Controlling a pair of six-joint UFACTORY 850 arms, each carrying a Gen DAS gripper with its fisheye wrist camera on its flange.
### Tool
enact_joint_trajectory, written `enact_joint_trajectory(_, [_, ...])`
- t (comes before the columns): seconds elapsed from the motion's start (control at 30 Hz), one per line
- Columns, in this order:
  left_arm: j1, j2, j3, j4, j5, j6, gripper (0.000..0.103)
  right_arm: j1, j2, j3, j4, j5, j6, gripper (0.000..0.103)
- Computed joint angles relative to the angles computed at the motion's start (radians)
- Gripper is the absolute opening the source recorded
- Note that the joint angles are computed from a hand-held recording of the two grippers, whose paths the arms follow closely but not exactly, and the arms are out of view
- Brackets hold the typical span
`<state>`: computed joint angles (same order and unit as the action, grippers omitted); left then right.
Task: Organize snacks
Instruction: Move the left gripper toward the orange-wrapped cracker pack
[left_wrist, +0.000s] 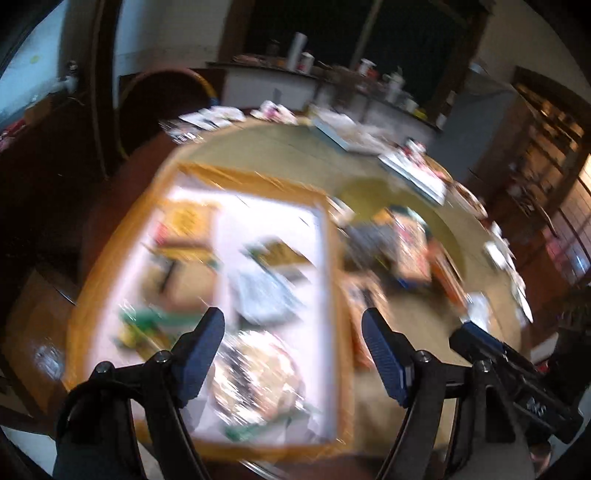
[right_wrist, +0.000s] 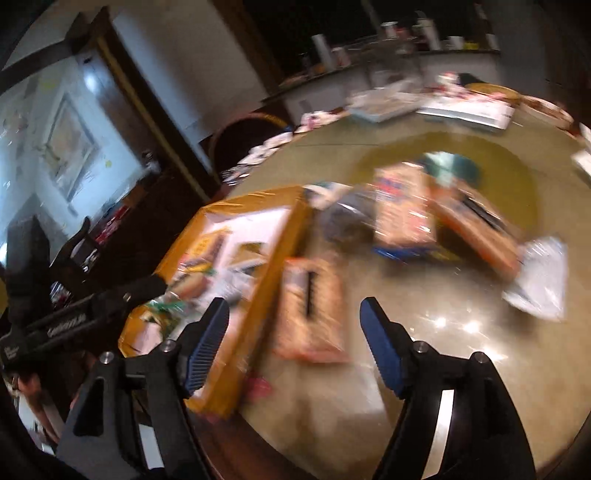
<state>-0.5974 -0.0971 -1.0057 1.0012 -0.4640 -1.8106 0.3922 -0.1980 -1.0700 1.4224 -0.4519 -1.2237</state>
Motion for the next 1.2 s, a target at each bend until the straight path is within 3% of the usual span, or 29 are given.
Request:
enact_joint_trajectory(0.17, [-0.066, -0.103, -0.108, -0.109, -0.01, 0.136, 0.077, -0.1, 0.074, 0.109, 0.047, -0.051, -0.063, 0.074])
enact_joint_trajectory(0.37, [-0.072, -0.21, -0.234, -0.27, -0.031, 0.336, 0.077, -0.174, 0.095, 0.159, 0.066, -0.1, -0.073, 0.074])
enact_joint_trajectory(0.5, [-0.053, -0.283, -0.315, -0.398, -0.053, 0.465, 0.077, -0.193, 0.086, 0.163, 0.06, -0.096, -0.066, 0.074])
enact_joint_trajectory(0.77, [-0.013, -0.427, -0.492, -0.528, -0.208, 0.61, 0.075, -0.215, 0.083, 0.174, 0.075, -0.113, -0.095, 0.074])
enact_joint_trajectory(0.83, [0.003, -0.446, -0.509, -0.581, -0.212, 0.648, 0.074, -0.216, 0.085, 0.178, 0.084, -0.105, -0.114, 0.074])
enact_joint_trajectory(1.03, [0.017, -0.49, -0.551, -0.596, -0.265, 0.658, 0.073, -0.225, 0.074, 0.175, 0.088, -0.114, -0.117, 0.074])
enact_joint_trajectory(1.13, [0.009, -0.503, -0.567, -0.563, -0.303, 0.645, 0.06, -0.228, 0.067, 0.171, 0.089, -0.109, -0.114, 0.074])
enact_joint_trajectory(1.2, [-0.001, -0.501, -0.56, -0.529, -0.311, 0.621, 0.058, -0.231, 0.062, 0.165, 0.08, -0.109, -0.1, 0.074])
